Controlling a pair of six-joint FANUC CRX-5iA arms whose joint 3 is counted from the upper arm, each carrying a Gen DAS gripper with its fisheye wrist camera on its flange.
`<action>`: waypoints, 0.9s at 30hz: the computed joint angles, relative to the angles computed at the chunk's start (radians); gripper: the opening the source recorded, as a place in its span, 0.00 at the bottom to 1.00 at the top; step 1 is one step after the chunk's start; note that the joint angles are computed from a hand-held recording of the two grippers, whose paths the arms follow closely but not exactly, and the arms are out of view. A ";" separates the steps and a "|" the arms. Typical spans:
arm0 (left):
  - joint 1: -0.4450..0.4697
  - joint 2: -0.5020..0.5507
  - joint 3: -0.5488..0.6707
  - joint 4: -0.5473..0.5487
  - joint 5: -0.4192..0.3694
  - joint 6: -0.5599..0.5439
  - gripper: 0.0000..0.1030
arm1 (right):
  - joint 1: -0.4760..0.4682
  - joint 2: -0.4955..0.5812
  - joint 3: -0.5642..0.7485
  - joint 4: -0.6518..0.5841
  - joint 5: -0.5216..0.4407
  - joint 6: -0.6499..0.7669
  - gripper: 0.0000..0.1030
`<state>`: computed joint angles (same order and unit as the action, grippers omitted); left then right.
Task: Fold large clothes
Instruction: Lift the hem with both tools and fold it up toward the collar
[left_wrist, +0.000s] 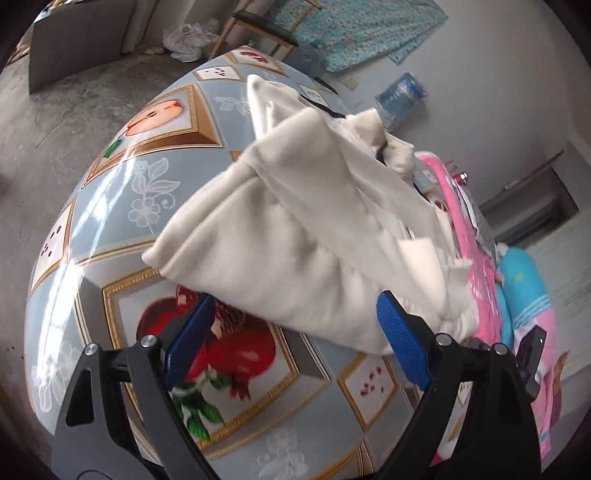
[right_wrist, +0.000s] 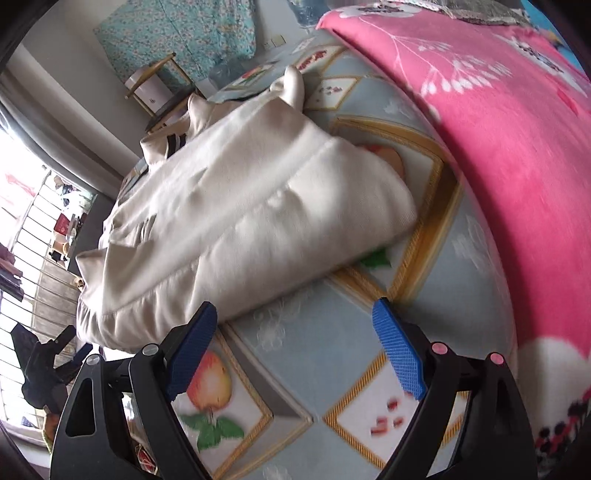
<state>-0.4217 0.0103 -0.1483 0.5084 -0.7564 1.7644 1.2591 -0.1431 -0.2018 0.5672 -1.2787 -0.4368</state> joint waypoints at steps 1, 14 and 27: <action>0.002 0.001 -0.013 0.010 0.030 0.019 0.82 | -0.010 0.002 -0.004 0.008 0.008 -0.002 0.82; -0.205 0.184 0.430 -0.748 -0.219 0.496 0.55 | -0.076 0.257 0.210 0.070 -0.238 0.131 0.69; -0.354 0.132 0.515 -1.038 -0.265 0.322 0.06 | -0.042 0.357 0.420 0.108 -0.474 0.338 0.06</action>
